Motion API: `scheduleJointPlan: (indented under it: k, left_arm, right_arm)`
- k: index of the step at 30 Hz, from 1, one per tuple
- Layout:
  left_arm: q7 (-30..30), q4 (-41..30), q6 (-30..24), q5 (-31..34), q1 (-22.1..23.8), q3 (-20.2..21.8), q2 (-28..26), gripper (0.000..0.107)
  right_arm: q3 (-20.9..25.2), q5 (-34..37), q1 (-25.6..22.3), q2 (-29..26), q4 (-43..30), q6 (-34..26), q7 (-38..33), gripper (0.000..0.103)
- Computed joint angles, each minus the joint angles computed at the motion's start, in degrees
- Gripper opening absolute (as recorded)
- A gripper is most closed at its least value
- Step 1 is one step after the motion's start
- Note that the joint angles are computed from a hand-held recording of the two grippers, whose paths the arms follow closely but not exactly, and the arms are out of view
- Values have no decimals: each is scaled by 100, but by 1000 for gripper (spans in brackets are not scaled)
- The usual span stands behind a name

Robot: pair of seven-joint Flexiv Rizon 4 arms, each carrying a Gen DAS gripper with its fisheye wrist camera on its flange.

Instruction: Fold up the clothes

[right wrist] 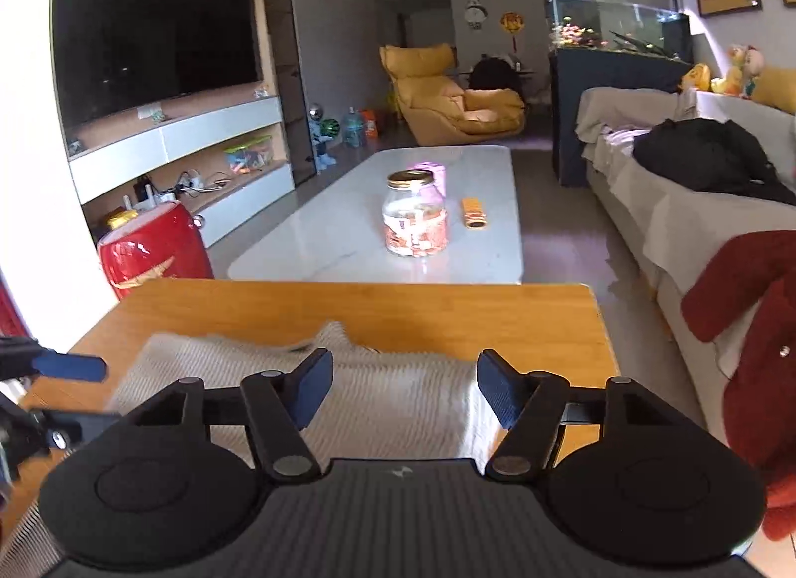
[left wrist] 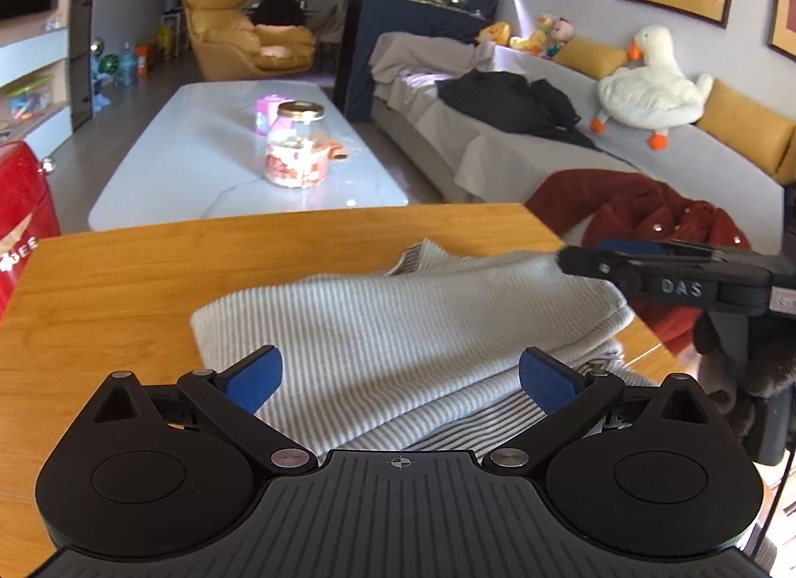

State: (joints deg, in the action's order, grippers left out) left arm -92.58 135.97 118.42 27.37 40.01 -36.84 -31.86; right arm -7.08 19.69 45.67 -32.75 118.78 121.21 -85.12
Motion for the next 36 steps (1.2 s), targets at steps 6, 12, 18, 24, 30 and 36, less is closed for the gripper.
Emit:
scheduleJointPlan:
  k: [6, 12, 18, 24, 30, 36]
  left_arm:
    - [233, -123, -413, -547, -766, 743, 23, 103]
    - [398, -79, -370, -519, -404, 467, -171, 103]
    - [492, -17, -363, -587, -274, 327, -176, 103]
    - [64, 333, 79, -193, 564, -238, 147, 103]
    - [-571, 512, -67, 325, 2385, -1868, 552, 103]
    - [-111, 545, -377, -96, 2141, -1982, 528, 103]
  right_arm:
    - [409, -1183, -732, -581, -1287, -1421, 797, 47]
    - [-167, -1695, -351, -1056, -1715, -2087, 1436, 24]
    - [-447, -2079, -188, -977, -1365, -1743, 1680, 8]
    - [366, -2509, -743, 32, -279, -779, 1098, 5]
    - [1315, -2247, -1170, 1212, 1424, -295, 701, 5]
    - [1258, -1344, -346, 1369, 2247, -334, 416, 6]
